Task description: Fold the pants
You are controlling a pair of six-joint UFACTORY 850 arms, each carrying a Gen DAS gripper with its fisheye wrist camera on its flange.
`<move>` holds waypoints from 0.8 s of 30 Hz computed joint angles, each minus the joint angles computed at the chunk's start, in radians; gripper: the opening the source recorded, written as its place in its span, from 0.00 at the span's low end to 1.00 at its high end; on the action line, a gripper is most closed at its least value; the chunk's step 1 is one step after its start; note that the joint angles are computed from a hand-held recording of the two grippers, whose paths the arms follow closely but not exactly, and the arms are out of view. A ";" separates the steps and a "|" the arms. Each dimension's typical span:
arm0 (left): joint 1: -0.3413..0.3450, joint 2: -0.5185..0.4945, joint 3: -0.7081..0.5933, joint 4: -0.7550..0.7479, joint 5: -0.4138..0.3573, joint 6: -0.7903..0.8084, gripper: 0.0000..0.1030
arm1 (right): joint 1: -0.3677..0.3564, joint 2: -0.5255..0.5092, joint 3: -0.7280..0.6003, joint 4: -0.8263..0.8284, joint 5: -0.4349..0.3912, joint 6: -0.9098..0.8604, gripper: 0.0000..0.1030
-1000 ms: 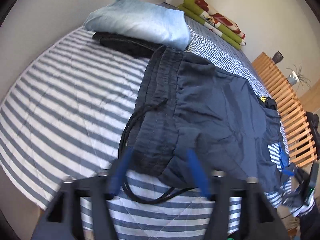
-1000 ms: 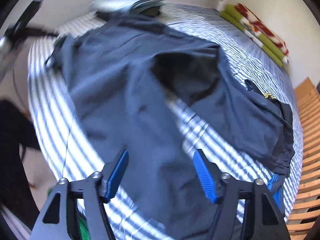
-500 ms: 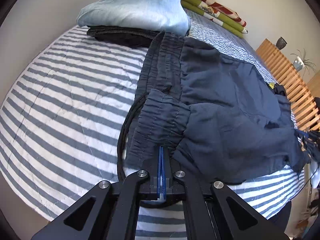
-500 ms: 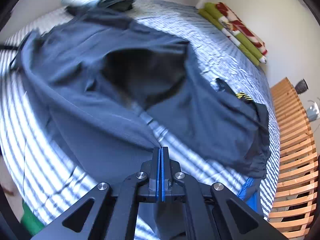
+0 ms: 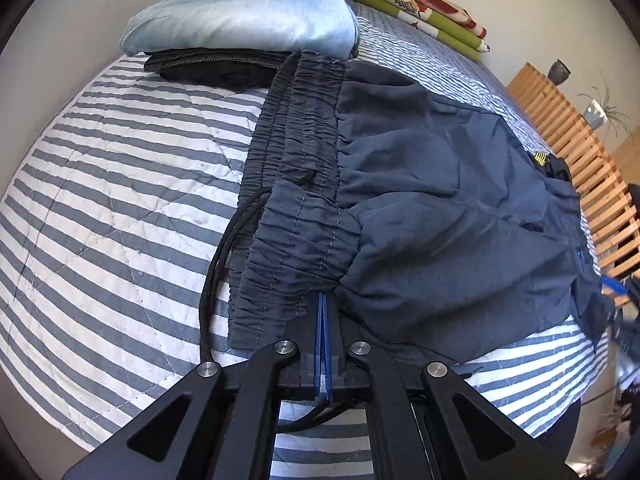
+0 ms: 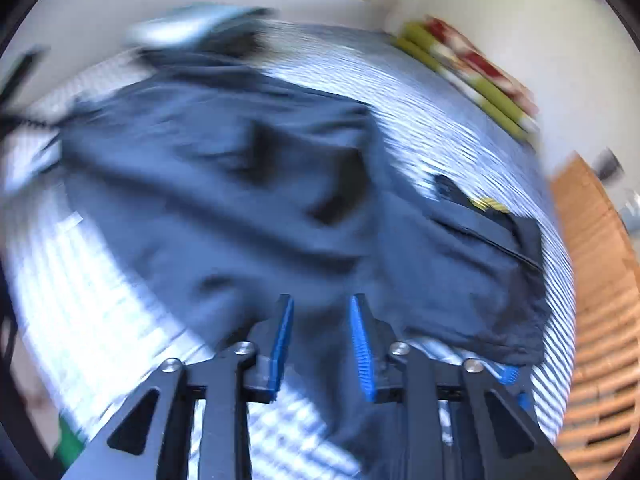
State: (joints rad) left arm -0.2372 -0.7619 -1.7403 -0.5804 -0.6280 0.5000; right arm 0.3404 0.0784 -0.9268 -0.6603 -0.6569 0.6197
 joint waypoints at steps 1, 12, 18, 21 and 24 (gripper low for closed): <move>0.002 0.002 0.004 -0.011 0.001 0.005 0.00 | 0.037 0.006 0.015 -0.024 -0.001 -0.012 0.36; 0.038 0.051 0.055 -0.074 0.016 0.039 0.00 | 0.160 -0.271 -0.036 -0.376 -0.209 0.124 0.00; 0.072 0.130 0.154 -0.275 0.113 0.261 0.00 | 0.158 -0.164 -0.027 -0.292 -0.172 0.108 0.00; 0.078 0.092 0.115 -0.314 0.006 0.302 0.47 | 0.165 -0.127 -0.018 -0.261 -0.143 0.070 0.00; 0.047 0.062 0.090 -0.236 0.031 0.279 0.65 | 0.153 -0.118 -0.014 -0.178 -0.099 -0.029 0.21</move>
